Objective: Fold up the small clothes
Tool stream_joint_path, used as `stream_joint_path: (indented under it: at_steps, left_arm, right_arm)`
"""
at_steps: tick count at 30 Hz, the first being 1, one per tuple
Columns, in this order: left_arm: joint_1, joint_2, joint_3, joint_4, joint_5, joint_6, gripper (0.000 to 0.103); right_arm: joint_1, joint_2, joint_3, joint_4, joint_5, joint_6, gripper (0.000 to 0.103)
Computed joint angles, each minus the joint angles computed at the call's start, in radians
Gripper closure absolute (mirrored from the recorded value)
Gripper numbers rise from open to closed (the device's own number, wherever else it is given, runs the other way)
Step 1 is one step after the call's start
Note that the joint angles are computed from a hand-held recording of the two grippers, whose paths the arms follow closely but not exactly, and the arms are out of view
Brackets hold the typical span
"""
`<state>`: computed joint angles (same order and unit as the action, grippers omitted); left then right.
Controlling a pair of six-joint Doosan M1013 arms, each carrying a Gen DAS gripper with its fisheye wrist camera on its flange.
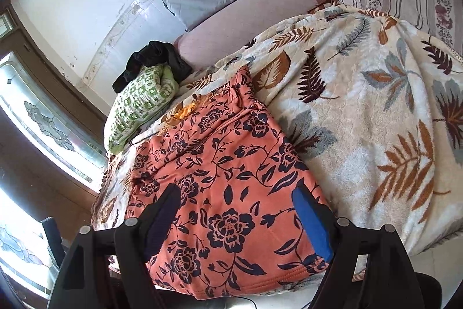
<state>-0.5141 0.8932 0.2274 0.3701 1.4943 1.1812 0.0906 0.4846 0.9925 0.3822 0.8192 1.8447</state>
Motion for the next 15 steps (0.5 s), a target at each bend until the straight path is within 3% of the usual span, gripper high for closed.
stream_joint_path:
  at_steps: [3, 5, 8, 11, 15]
  left_arm:
    - [0.019, -0.083, 0.182, -0.063, -0.067, -0.021, 0.009]
    - [0.033, -0.126, 0.28, -0.076, -0.094, -0.047, 0.009]
    - [0.053, -0.184, 0.408, -0.089, -0.151, -0.08, 0.009]
    - [0.067, -0.201, 0.457, -0.074, -0.142, -0.12, 0.009]
    - [0.092, -0.211, 0.492, -0.149, -0.183, -0.179, 0.009]
  right_arm:
    - [-0.023, 0.013, -0.007, 0.041, 0.035, -0.037, 0.021]
    - [-0.047, 0.044, -0.041, 0.084, 0.114, -0.057, 0.022]
    - [-0.073, 0.082, -0.073, 0.117, 0.187, -0.045, 0.032]
    - [-0.071, 0.109, -0.094, 0.089, 0.225, -0.047, 0.032]
    - [-0.054, 0.144, -0.126, 0.019, 0.293, -0.066, 0.033]
